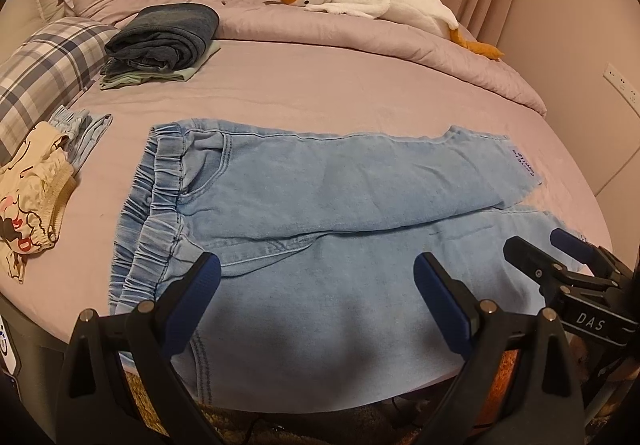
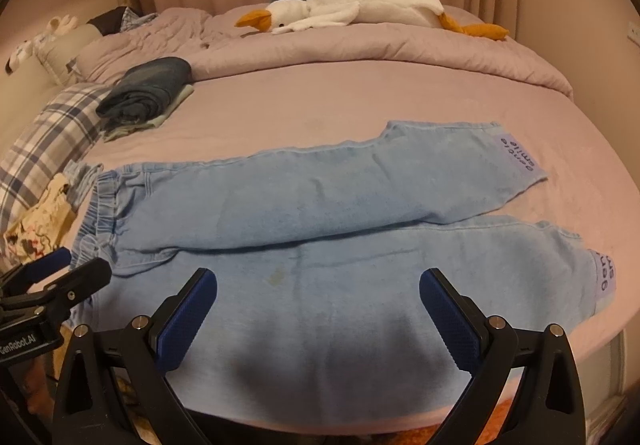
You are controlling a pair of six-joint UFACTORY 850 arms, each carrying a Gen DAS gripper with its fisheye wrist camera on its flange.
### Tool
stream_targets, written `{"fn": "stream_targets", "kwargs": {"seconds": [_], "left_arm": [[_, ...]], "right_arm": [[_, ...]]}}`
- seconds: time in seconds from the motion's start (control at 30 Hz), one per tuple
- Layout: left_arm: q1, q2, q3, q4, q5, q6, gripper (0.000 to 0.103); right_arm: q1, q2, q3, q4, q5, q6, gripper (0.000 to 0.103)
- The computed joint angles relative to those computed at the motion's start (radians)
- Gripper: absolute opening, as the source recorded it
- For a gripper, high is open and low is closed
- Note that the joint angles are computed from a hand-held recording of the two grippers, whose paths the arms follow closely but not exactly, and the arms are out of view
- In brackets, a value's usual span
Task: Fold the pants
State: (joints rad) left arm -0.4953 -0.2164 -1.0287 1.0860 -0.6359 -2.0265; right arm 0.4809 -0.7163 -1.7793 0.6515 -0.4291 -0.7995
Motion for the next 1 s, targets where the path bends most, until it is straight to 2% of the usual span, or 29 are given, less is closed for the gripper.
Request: {"fn": "stream_targets", "kwargs": {"seconds": [0.5, 1.0], "left_arm": [[-0.002, -0.036, -0.051, -0.039, 0.003, 0.073, 0.097], [0.012, -0.069, -0.093, -0.066, 0.035, 0.144, 0.097]], "right_arm": [[-0.027, -0.013, -0.012, 0.056, -0.041, -0.02, 0.101], [-0.05, -0.011, -0.01, 0.07, -0.021, -0.003, 0.101]]}}
